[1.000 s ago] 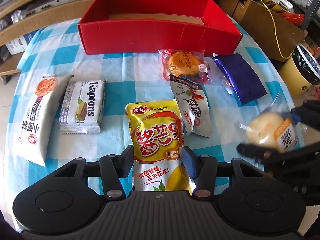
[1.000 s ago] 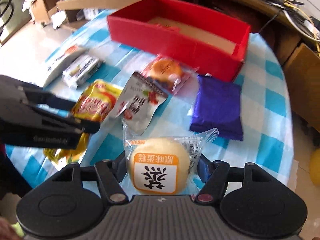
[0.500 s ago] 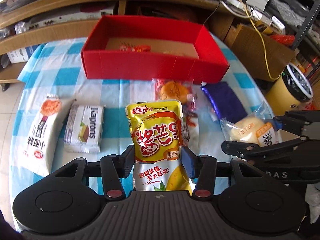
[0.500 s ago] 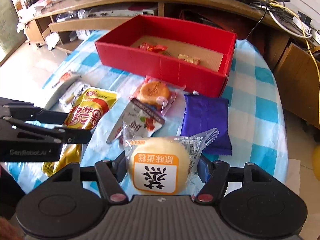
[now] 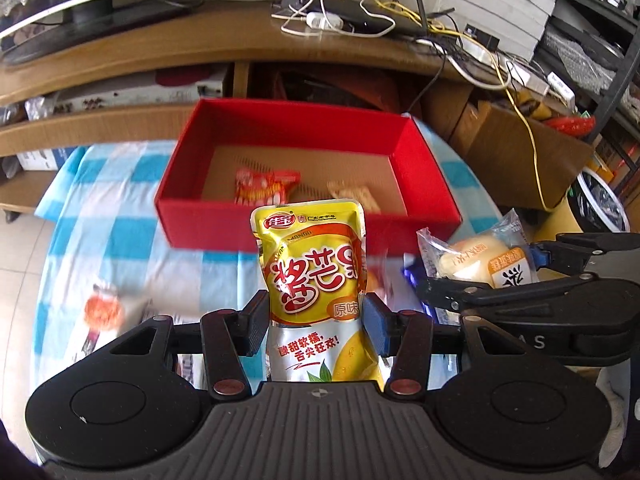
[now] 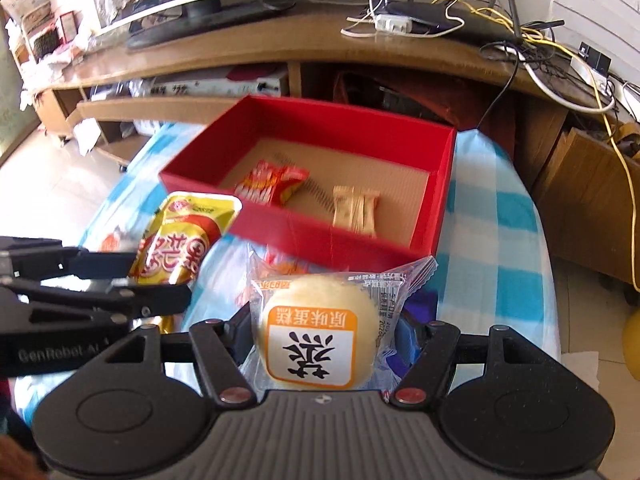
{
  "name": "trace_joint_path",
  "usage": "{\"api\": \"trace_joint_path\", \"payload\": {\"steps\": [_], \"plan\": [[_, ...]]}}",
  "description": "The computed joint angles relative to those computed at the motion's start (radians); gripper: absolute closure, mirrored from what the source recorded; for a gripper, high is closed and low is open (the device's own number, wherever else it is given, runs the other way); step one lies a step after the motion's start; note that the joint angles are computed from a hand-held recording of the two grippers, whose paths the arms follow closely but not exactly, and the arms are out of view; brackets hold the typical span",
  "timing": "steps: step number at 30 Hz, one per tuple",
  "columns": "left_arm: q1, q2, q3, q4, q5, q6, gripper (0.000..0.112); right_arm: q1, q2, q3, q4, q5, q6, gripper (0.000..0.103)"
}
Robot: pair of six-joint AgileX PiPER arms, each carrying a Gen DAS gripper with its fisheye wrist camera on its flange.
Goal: Organize snacks
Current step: 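Carry the mango bag and bun into the red box and open both grippers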
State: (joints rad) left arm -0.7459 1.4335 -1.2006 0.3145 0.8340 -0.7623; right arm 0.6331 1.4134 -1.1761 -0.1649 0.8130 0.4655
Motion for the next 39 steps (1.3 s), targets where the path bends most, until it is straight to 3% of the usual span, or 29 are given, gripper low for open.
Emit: {"api": "trace_joint_path", "payload": {"steps": [11, 30, 31, 32, 34, 36, 39], "plan": [[0.101, 0.17, -0.206, -0.037, -0.02, 0.107, 0.055, -0.168, 0.166, -0.167, 0.128, -0.044, -0.138, 0.022], [0.236, 0.418, -0.428, -0.091, -0.08, 0.236, 0.057, -0.287, 0.465, -0.407, 0.304, -0.102, -0.29, 0.022], [0.242, 0.426, -0.429, -0.098, -0.086, 0.244, 0.061, -0.288, 0.477, -0.41, 0.309, -0.109, -0.296, 0.022], [0.251, 0.427, -0.421, -0.127, -0.108, 0.28, 0.085, -0.287, 0.488, -0.413, 0.33, -0.116, -0.323, 0.022], [0.254, 0.446, -0.436, -0.185, -0.107, 0.329, 0.112, -0.271, 0.51, -0.42, 0.323, -0.12, -0.322, 0.022], [0.236, 0.474, -0.452, -0.119, -0.076, 0.297, 0.106, -0.251, 0.531, -0.424, 0.251, -0.121, -0.274, 0.022], [0.265, 0.477, -0.419, -0.197, -0.096, 0.322, 0.098, -0.22, 0.534, -0.41, 0.14, -0.138, -0.229, 0.02]]}}
